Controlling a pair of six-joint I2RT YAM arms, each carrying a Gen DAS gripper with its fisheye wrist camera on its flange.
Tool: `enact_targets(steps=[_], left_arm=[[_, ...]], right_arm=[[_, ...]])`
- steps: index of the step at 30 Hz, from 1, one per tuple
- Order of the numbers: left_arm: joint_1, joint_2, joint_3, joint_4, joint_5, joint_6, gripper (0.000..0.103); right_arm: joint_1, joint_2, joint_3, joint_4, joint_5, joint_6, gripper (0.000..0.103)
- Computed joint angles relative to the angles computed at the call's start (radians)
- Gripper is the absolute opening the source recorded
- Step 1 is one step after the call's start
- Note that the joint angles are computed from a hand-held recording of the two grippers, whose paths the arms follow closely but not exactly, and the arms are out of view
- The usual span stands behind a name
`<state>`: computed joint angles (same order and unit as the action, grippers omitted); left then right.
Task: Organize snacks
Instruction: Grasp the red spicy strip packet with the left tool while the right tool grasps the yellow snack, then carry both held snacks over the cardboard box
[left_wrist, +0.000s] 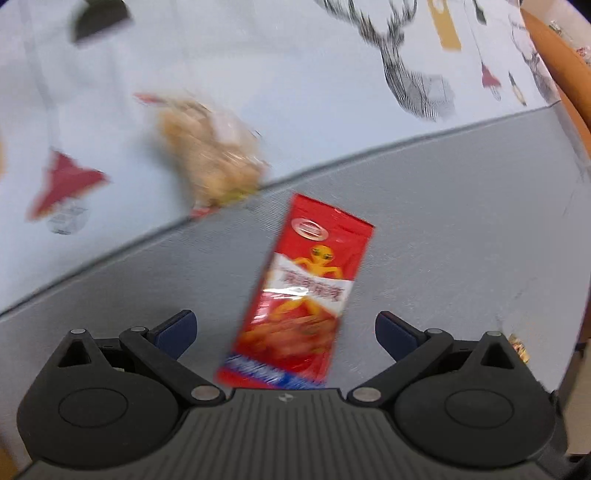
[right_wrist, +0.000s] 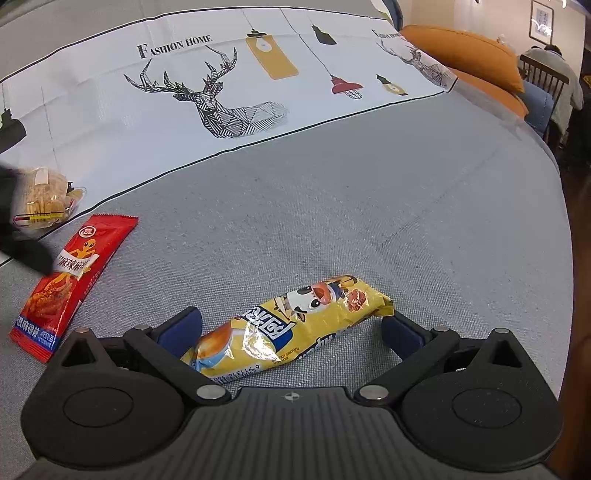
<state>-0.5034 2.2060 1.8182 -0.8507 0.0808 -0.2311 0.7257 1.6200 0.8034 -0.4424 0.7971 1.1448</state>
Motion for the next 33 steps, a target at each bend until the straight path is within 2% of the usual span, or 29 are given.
enact_targets(steps=[1, 3, 5, 9, 11, 12, 13, 14, 15, 16, 19, 23, 27, 30, 33], left_arm=[[-0.003, 0.045, 0.053, -0.035, 0.006, -0.005, 0.103], [-0.027, 0.051, 0.055, -0.004, -0.051, 0.009, 0.103], [-0.040, 0.077, 0.097, -0.037, -0.058, 0.035, 0.103], [-0.075, 0.062, 0.062, -0.021, -0.112, 0.071, 0.102], [-0.092, 0.032, 0.014, 0.020, -0.164, 0.094, 0.084], [-0.093, -0.002, -0.026, 0.058, -0.150, 0.107, 0.050], [-0.090, -0.016, -0.031, 0.059, -0.127, 0.105, 0.051], [-0.085, -0.029, -0.030, 0.046, -0.110, 0.083, 0.050], [-0.083, -0.054, -0.050, 0.054, -0.106, 0.072, 0.049], [-0.085, -0.097, -0.097, 0.085, -0.117, 0.081, 0.049], [-0.081, -0.225, -0.205, 0.124, -0.127, 0.084, 0.049], [-0.070, -0.461, -0.376, 0.128, -0.151, 0.054, 0.049], [-0.091, -0.716, -0.498, 0.043, -0.211, -0.019, 0.049], [-0.122, -0.959, -0.572, -0.098, -0.275, -0.086, 0.049], [-0.206, -1.173, -0.568, -0.315, -0.373, -0.189, 0.049]], right_arm=[[0.004, 0.002, 0.005, -0.010, 0.002, 0.009, 0.102], [0.008, 0.011, 0.015, -0.021, 0.008, 0.023, 0.102], [0.008, 0.017, 0.022, -0.028, 0.011, 0.029, 0.102], [0.015, 0.015, 0.025, -0.042, 0.014, 0.043, 0.102], [0.019, 0.013, 0.024, -0.046, 0.017, 0.048, 0.102], [0.020, 0.011, 0.024, -0.049, 0.015, 0.050, 0.102], [0.022, 0.004, 0.023, -0.051, 0.011, 0.053, 0.094], [0.029, -0.005, 0.018, -0.051, 0.022, 0.062, 0.082], [0.044, -0.024, 0.004, -0.031, 0.050, 0.055, 0.032], [0.046, -0.044, -0.013, 0.003, 0.057, 0.023, 0.013], [0.033, -0.098, -0.066, 0.094, 0.028, -0.001, 0.013], [0.050, -0.159, -0.120, 0.189, 0.090, -0.008, 0.013], [0.092, -0.199, -0.152, 0.270, 0.179, -0.069, 0.013], [0.134, -0.249, -0.119, 0.185, 0.208, -0.068, 0.013], [0.260, -0.359, -0.069, -0.017, 0.254, 0.046, 0.013]])
